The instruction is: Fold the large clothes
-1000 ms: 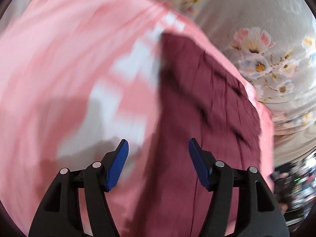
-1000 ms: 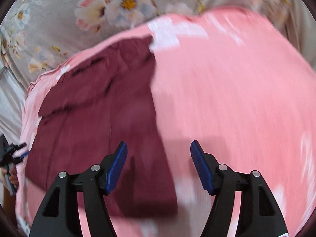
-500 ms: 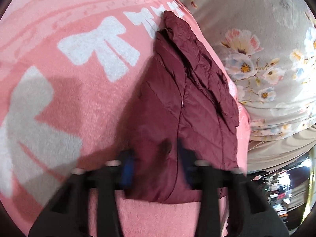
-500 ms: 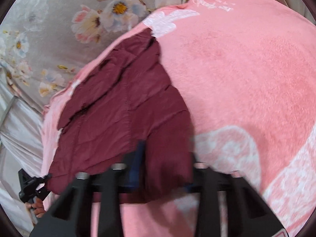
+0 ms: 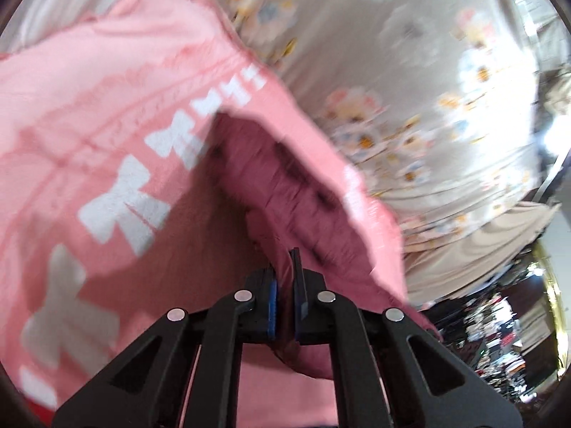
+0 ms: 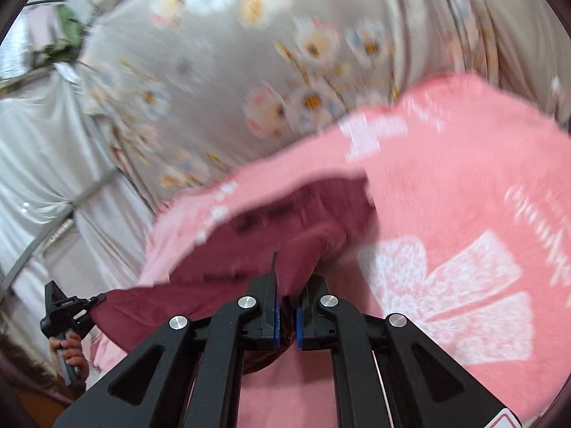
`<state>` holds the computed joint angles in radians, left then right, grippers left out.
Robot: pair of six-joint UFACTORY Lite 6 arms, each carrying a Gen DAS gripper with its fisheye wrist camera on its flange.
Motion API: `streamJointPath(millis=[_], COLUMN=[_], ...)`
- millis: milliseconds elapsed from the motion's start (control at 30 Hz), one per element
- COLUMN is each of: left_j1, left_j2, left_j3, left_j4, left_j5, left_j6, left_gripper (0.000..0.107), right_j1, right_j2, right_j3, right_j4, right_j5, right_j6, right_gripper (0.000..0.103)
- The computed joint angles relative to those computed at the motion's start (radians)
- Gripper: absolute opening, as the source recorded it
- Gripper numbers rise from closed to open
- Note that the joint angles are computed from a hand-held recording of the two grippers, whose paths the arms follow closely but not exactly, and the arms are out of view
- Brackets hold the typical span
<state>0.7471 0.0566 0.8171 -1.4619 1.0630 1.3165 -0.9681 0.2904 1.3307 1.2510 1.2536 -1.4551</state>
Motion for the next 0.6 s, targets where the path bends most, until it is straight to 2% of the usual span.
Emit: streamJointPath(millis=[133, 200, 267, 367, 467, 600], left_j1=[0.208, 0.251, 0.228, 0.11, -0.072, -0.226], left_j2=[-0.263, -0.324, -0.325, -0.251, -0.042, 0.2], left_j3=[-0.085, -0.076, -0.052, 0.002, 0.14, 0.352], left_j4=[0.041, 0.025, -0.01, -0.06, -0.09, -0.045], left_j5=[0.197, 0.247, 0.234, 0.096, -0.118, -0.324], left_j6=[-0.052, -0.076, -0.086, -0.074, -0.073, -0.14], left_gripper=[0.005, 0.005, 0.005, 0.005, 0.005, 0.005], right_j1=[-0.117, -0.117, -0.072, 0.04, 0.164, 0.285], right_j2=[-0.116, -0.13, -0.085, 0.027, 0.216, 0.459], right_j3=[-0.021, -0.006, 0.043, 0.142, 0.331, 0.579], right_j4=[0.071, 0.11, 0.131, 0.129, 0.069, -0.027], right_j5=[0.144, 0.154, 0.122, -0.001, -0.122, -0.256], right_j6=[-0.037, -0.011, 0.032, 0.102, 0.24, 0.397], right_gripper=[0.005, 0.005, 0.005, 0.005, 0.005, 0.005])
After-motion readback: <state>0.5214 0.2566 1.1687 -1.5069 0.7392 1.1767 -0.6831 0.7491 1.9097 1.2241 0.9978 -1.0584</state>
